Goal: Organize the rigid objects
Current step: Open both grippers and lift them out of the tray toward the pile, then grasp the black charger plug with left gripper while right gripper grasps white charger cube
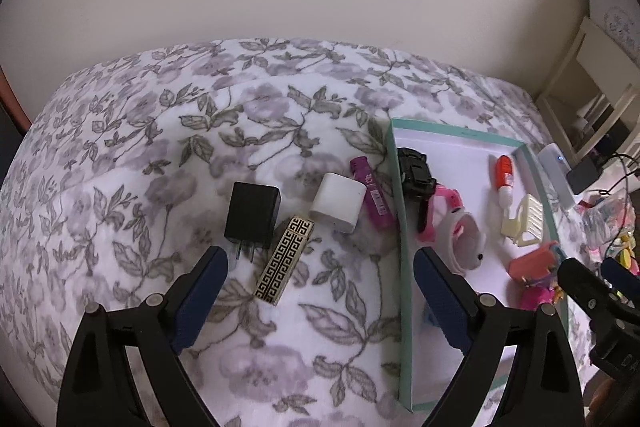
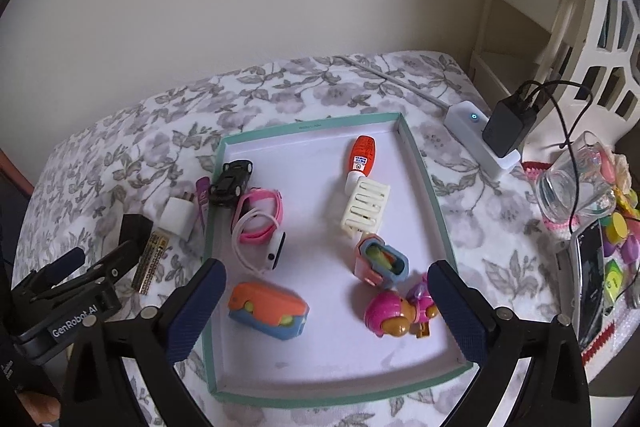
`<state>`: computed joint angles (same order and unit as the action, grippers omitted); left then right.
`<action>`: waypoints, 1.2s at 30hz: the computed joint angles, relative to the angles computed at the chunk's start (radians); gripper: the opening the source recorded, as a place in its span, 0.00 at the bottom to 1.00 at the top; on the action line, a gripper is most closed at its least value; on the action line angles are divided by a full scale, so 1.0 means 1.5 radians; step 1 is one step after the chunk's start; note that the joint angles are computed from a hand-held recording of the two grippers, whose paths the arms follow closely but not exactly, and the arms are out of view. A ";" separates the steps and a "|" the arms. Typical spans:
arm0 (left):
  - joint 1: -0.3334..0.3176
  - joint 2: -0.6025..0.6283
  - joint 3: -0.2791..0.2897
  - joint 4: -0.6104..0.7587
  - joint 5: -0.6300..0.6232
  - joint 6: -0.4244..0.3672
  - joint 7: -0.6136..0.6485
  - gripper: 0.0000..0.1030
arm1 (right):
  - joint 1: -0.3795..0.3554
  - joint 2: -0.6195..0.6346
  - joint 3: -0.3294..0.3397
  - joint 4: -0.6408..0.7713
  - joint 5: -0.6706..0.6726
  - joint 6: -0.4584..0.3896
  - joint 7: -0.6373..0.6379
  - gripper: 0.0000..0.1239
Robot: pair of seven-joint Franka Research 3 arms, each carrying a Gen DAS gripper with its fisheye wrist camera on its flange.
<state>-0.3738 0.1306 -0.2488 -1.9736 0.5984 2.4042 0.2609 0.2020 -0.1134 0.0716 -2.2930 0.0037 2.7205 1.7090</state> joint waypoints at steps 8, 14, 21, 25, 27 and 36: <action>-0.007 -0.044 -0.009 -0.023 0.048 -0.031 -0.031 0.92 | 0.002 -0.040 0.007 -0.039 0.020 0.024 -0.002 0.82; -0.009 -0.061 -0.019 -0.021 0.105 -0.064 -0.049 0.92 | -0.005 -0.042 0.027 -0.043 -0.006 0.035 0.023 0.82; 0.021 -0.034 0.002 0.010 0.071 -0.030 -0.030 0.92 | 0.022 0.096 0.018 0.091 -0.037 0.075 0.031 0.82; 0.037 -0.013 0.018 0.044 0.068 -0.042 -0.008 0.92 | 0.051 0.158 0.000 0.168 -0.019 0.069 0.033 0.82; 0.043 -0.018 0.021 0.045 0.054 -0.048 0.003 0.92 | 0.062 0.168 -0.008 0.197 -0.010 0.036 0.035 0.82; 0.078 -0.078 0.022 -0.055 -0.033 0.002 -0.001 0.92 | 0.071 0.151 0.005 0.193 0.111 0.026 0.003 0.77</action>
